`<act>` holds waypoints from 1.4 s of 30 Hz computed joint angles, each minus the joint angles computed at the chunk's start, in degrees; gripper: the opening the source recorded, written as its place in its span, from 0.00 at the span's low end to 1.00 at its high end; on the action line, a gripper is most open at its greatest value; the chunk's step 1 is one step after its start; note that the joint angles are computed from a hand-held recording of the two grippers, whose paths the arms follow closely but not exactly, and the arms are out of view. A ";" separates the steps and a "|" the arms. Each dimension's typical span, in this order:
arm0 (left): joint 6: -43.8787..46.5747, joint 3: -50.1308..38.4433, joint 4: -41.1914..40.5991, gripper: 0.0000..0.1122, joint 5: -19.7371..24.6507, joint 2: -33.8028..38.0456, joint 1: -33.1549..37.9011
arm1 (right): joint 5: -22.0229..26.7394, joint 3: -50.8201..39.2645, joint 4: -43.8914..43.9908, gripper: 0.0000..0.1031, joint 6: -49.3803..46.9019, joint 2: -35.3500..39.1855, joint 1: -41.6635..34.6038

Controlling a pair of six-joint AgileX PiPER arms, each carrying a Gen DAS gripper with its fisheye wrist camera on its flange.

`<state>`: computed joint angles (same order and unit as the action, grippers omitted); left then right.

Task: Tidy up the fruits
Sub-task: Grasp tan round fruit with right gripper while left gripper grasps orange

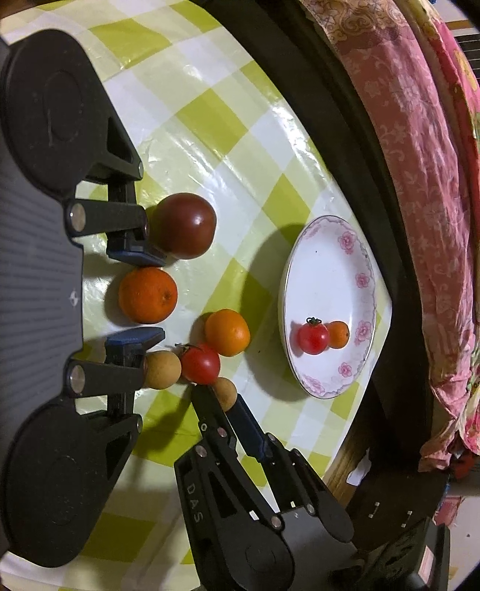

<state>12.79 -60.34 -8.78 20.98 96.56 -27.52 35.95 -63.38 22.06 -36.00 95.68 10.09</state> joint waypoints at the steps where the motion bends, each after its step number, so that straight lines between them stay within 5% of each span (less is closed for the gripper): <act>1: 0.44 -0.06 -0.27 0.35 0.16 -0.03 0.04 | -0.04 -0.15 0.07 0.21 -0.01 0.19 0.10; 14: -4.28 0.20 4.04 0.36 -0.86 0.69 -0.80 | -0.79 -0.16 -0.82 0.21 1.24 0.59 0.70; 42: 0.58 2.56 3.33 0.41 -0.33 -1.60 -1.37 | 0.06 -0.11 -5.51 0.21 3.59 -0.18 1.51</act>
